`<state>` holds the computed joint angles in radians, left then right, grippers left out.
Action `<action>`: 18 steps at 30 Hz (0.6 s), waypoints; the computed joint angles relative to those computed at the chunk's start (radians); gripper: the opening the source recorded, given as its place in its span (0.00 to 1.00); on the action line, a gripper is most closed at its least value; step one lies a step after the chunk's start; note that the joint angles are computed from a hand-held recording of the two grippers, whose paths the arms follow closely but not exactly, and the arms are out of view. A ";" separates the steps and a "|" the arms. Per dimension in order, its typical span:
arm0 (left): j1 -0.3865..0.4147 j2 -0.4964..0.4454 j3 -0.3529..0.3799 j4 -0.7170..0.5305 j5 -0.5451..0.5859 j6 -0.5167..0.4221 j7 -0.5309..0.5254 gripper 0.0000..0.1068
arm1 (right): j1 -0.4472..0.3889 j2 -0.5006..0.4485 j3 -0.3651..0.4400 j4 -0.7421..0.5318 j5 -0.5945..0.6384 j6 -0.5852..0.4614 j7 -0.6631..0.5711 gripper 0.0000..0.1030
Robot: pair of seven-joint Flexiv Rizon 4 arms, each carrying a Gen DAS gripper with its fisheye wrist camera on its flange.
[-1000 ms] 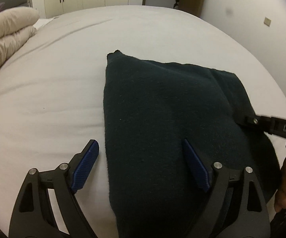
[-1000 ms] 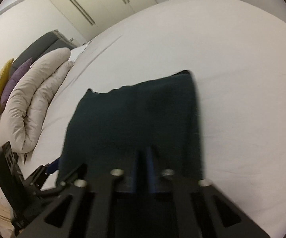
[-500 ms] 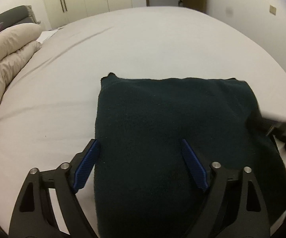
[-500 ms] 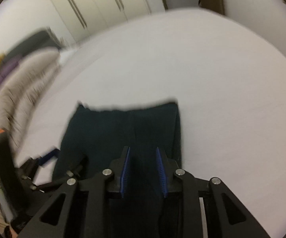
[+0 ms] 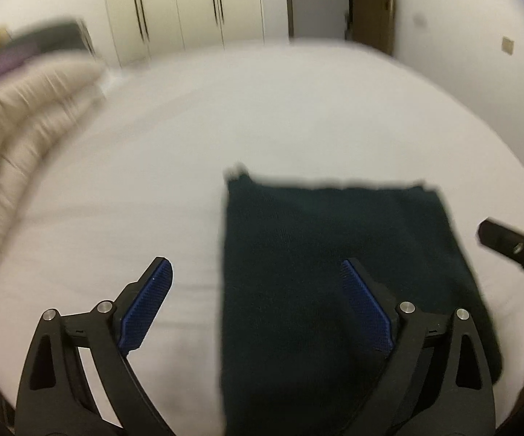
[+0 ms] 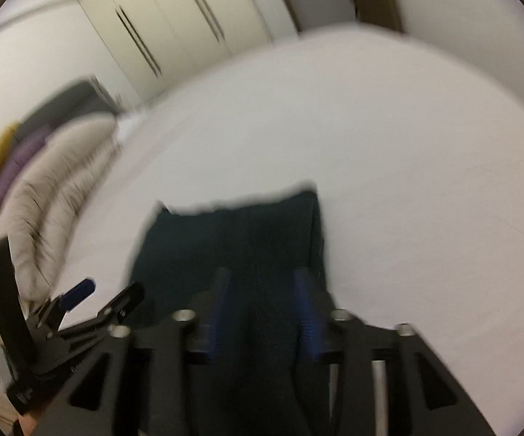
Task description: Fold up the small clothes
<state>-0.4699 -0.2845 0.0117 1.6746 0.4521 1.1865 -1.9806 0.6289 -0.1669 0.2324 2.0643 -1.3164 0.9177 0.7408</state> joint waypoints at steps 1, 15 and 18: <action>-0.042 0.036 0.042 0.003 0.094 0.022 -0.076 0.89 | 0.028 0.028 0.015 0.001 -0.019 -0.085 0.011 0.67; -0.166 0.507 0.126 0.146 0.467 0.124 -0.428 0.96 | 0.336 0.080 0.173 -0.167 -0.207 -0.990 -0.088 1.00; -0.180 0.550 0.155 0.202 0.340 0.134 -0.320 0.96 | 0.365 0.072 0.174 -0.206 -0.226 -1.017 -0.174 1.00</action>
